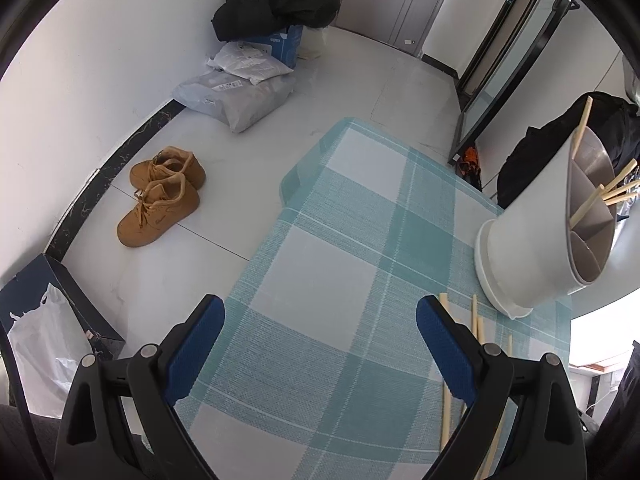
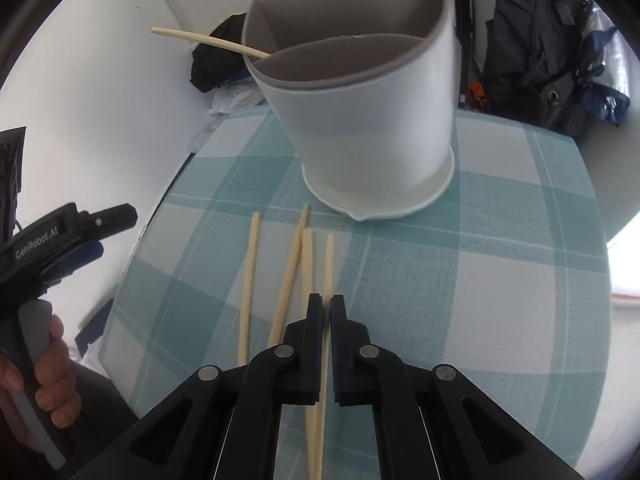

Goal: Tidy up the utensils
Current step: 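Close the right gripper on one chopstick from the pile, then close the left gripper on a chopstick while the right gripper holds its chopstick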

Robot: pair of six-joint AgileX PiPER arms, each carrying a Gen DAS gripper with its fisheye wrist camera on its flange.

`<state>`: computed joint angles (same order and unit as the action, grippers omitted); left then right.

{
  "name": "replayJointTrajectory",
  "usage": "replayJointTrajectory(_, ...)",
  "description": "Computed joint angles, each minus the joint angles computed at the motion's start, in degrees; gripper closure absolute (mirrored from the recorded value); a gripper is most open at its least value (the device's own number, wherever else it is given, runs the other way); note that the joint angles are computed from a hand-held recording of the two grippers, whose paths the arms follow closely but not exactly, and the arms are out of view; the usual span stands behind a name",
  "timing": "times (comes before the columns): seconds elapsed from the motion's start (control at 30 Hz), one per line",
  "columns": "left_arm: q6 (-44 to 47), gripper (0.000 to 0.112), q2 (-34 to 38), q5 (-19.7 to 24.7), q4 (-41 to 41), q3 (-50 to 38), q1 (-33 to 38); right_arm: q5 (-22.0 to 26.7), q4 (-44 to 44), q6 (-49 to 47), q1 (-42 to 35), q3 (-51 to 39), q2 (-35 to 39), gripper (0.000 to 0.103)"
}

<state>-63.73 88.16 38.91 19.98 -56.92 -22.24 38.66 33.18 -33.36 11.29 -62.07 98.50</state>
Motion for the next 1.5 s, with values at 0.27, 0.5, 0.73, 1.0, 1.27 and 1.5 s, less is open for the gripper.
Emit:
replayJointTrajectory(0.27, 0.56, 0.018, 0.47, 0.67, -0.48, -0.67, -0.6, -0.84, -8.08, 1.79, 1.88, -0.26, 0.82, 0.097)
replayJointTrajectory(0.5, 1.39, 0.018, 0.75, 0.76, -1.55, -0.08, 0.54, -2.91, -18.59, 6.57, 6.93, -3.78, 3.38, 0.095)
replayJointTrajectory(0.73, 6.49, 0.018, 3.06, 0.36, -6.42, -1.14, 1.31, -3.85, -17.23, 5.19, 7.39, -6.26, 5.53, 0.094)
replayJointTrajectory(1.0, 10.93, 0.018, 6.52, 0.61, -9.29, -4.81, -0.98, -2.95, -4.05, -4.88, 2.93, -6.33, 6.74, 0.099)
replayJointTrajectory(1.27, 13.96, 0.018, 11.16, 1.63, -12.56, -9.97, -1.8, 5.7, 14.98, -13.92, -9.4, -6.79, 5.31, 0.099)
replayJointTrajectory(1.5, 11.22, 0.018, 15.68, 5.37, -10.42, -15.4, -2.84, 11.21, 23.02, -17.38, -18.66, -6.45, 5.45, 0.099)
